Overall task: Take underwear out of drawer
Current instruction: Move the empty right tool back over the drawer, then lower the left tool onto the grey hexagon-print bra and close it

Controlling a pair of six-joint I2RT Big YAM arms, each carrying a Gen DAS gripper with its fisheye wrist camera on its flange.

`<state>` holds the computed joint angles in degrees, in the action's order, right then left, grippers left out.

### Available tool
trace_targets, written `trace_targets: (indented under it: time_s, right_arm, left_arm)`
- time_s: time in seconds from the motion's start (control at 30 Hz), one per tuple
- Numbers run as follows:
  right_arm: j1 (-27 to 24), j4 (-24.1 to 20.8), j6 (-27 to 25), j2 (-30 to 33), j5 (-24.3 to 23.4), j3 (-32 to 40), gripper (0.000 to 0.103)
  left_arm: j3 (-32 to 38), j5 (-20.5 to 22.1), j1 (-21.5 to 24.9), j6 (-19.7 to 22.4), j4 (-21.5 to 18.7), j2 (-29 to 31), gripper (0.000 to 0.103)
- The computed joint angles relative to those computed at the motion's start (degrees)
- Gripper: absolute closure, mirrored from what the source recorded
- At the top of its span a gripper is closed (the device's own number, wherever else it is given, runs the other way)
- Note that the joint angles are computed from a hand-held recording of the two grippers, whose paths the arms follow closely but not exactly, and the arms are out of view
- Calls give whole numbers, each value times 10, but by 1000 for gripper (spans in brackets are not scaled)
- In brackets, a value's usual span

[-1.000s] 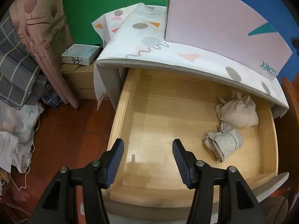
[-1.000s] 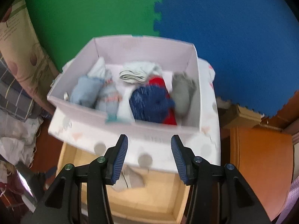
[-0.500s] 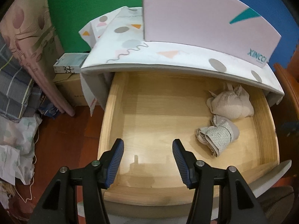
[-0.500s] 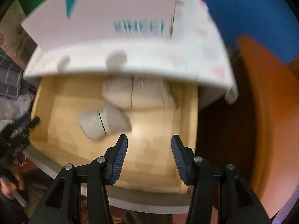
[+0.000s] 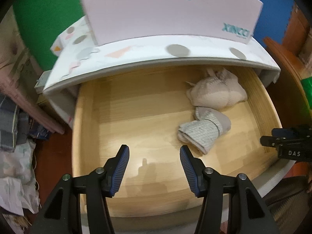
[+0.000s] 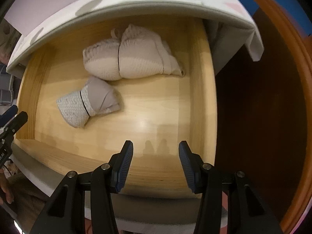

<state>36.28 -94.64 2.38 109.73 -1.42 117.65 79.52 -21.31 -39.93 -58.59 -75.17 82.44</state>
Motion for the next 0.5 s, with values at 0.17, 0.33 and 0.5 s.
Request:
trace_targets:
  time_s: [0.17, 0.33, 0.5]
  right_arm:
    - [0, -5, 1, 2, 1, 3, 57]
    - [1, -8, 3, 10, 5, 16, 48]
    - [4, -7, 5, 12, 8, 15, 46]
  left_arm:
    - [30, 21, 4, 53, 9, 32, 48]
    - [49, 57, 16, 89, 30, 57, 48]
    - [64, 83, 21, 110, 35, 76, 48]
